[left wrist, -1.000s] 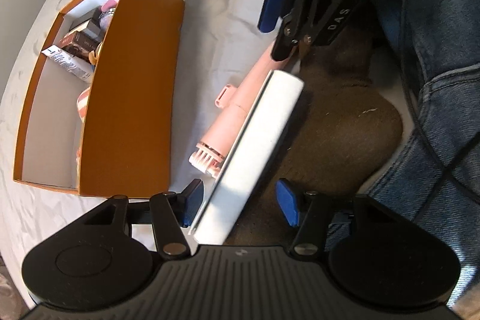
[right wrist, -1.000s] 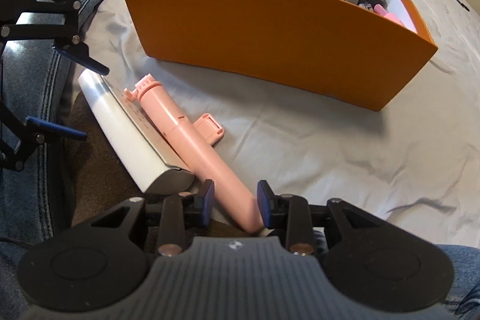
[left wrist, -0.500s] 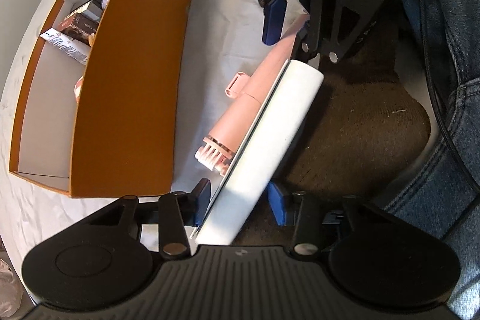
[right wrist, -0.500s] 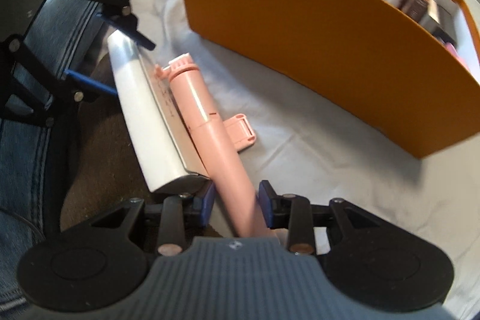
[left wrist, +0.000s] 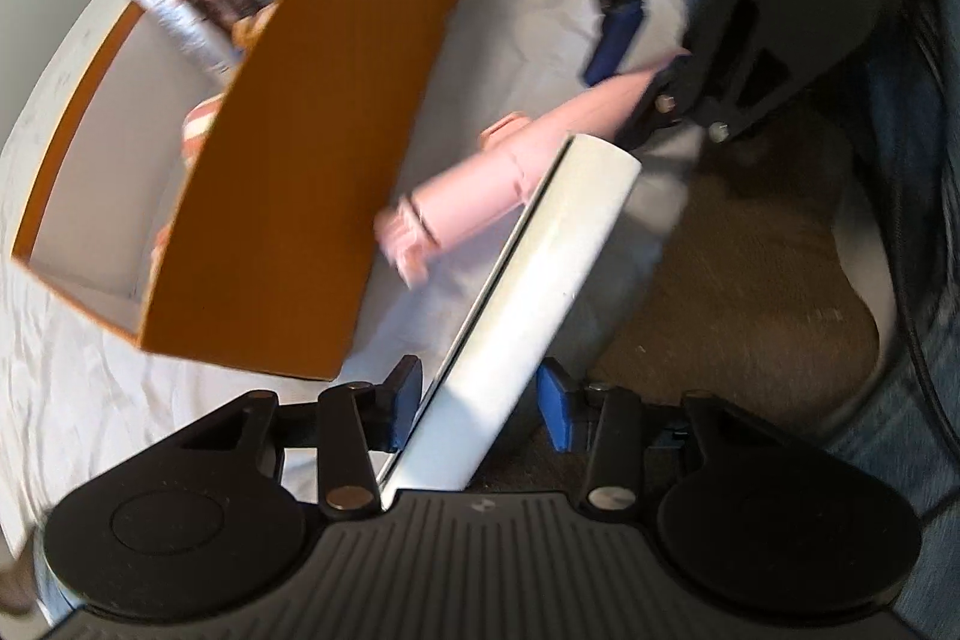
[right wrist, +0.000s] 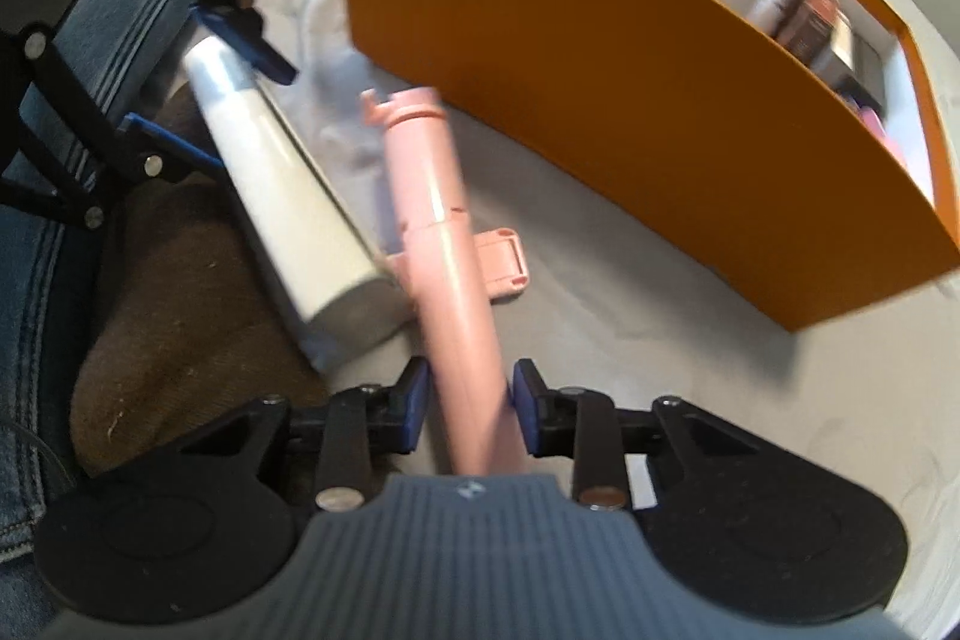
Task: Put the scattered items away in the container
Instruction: 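Position the right gripper at the pink hair tool while the left approaches the white case, then close the right gripper on the pink tool handle while the left grasps the white case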
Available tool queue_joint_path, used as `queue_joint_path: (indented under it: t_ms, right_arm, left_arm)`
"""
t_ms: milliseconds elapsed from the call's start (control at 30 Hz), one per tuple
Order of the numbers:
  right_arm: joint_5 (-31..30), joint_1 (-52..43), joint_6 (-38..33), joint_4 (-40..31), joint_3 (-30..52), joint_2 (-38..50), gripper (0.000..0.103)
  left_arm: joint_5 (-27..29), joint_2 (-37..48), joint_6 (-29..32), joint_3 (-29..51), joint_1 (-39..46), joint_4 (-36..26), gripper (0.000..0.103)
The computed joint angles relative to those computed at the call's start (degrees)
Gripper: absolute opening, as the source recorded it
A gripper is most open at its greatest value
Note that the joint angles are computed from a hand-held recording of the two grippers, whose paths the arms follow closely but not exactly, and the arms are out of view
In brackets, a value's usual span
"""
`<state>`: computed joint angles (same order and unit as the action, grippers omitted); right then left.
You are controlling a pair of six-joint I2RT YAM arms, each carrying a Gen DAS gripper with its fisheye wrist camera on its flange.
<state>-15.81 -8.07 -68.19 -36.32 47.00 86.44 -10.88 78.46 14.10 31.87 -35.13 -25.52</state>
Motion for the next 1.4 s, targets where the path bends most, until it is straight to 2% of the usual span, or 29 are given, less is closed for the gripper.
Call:
queue_joint_path:
  t_ms: [100,133,200,300,467,600,700,867,933,1133,1400]
  right_arm:
    - [0.9,-1.3,1.6,0.8,1.1,-0.2,0.029]
    - [2.0,-1.5,2.3,2.1,1.0,-0.5,0.023]
    - [4.0,-2.0,3.2,4.8,0.8,-1.0,0.024]
    - [1.2,-4.0,2.6,2.3,2.7,-0.7,0.024]
    - [-4.6,-3.4,-1.4,-0.8,1.1,-3.8,0.025]
    - [-2.3,4.0,0.1,4.0,-0.7,-3.9,0.025]
    - [-1.2,5.9,-2.3,7.3,-2.0,-3.4,0.025]
    - [-0.7,6.4,-5.0,6.6,-0.8,-2.1,0.025]
    - [-0.8,6.2,-5.4,6.3,-0.3,-1.8,0.025]
    - [-3.6,5.5,-6.3,2.3,2.9,-1.2,0.025]
    - [-3.9,9.8,-4.6,1.4,5.4,-0.2,0.025]
  left_arm:
    - [1.9,0.9,-4.7,2.0,2.8,-1.2,0.048]
    - [2.2,1.4,-6.2,2.7,3.3,-1.7,0.048]
    - [2.0,2.4,-8.8,3.9,3.2,-2.5,0.048]
    - [0.4,3.9,-11.0,5.0,1.1,-3.1,0.049]
    - [0.4,6.9,-10.7,6.7,-0.8,-1.6,0.051]
    - [2.1,8.8,-10.7,7.8,-0.8,0.0,0.055]
    - [2.9,9.7,-10.0,7.9,-0.5,1.9,0.057]
    - [5.7,9.6,-9.4,7.0,0.2,5.0,0.056]
    - [5.7,8.9,-9.3,6.4,-0.4,5.5,0.052]
    - [4.8,5.1,-10.0,7.2,-1.7,1.2,0.042]
    - [5.5,2.2,-11.7,12.2,1.7,-7.7,0.039]
